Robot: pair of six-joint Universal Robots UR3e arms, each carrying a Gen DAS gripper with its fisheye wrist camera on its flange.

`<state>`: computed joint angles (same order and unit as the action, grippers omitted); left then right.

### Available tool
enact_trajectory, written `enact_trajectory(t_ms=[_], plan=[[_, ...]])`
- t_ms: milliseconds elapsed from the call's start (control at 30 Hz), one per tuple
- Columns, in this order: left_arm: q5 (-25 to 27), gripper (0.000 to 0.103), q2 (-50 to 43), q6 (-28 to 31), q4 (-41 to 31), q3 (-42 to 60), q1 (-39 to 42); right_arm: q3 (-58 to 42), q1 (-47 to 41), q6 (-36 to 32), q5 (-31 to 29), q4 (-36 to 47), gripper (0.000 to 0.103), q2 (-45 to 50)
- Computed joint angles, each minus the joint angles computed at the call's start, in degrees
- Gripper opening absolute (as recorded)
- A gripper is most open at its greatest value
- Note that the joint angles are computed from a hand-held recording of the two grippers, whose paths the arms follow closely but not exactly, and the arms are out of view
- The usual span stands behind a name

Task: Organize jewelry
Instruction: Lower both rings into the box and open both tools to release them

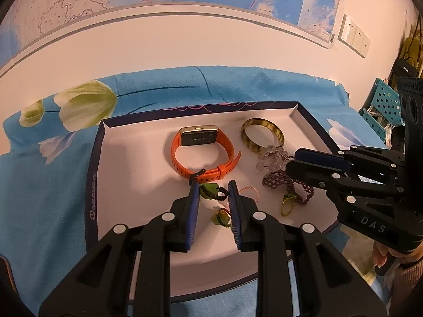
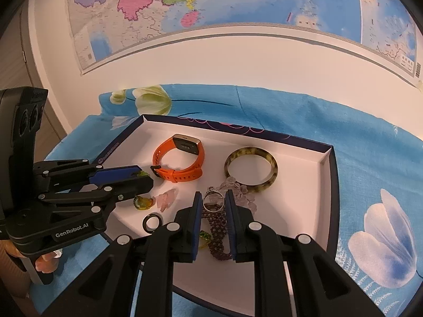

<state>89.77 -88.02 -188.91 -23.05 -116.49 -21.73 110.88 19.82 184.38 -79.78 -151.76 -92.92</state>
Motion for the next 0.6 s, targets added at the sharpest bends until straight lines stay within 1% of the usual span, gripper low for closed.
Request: enact_trajectory(t_ms=[600], plan=[[-0.17,0.023,-0.79,-0.38,-0.28,0.34,0.39,-1.02,0.66,-0.19,-1.09,0.16,0.016,1.66]])
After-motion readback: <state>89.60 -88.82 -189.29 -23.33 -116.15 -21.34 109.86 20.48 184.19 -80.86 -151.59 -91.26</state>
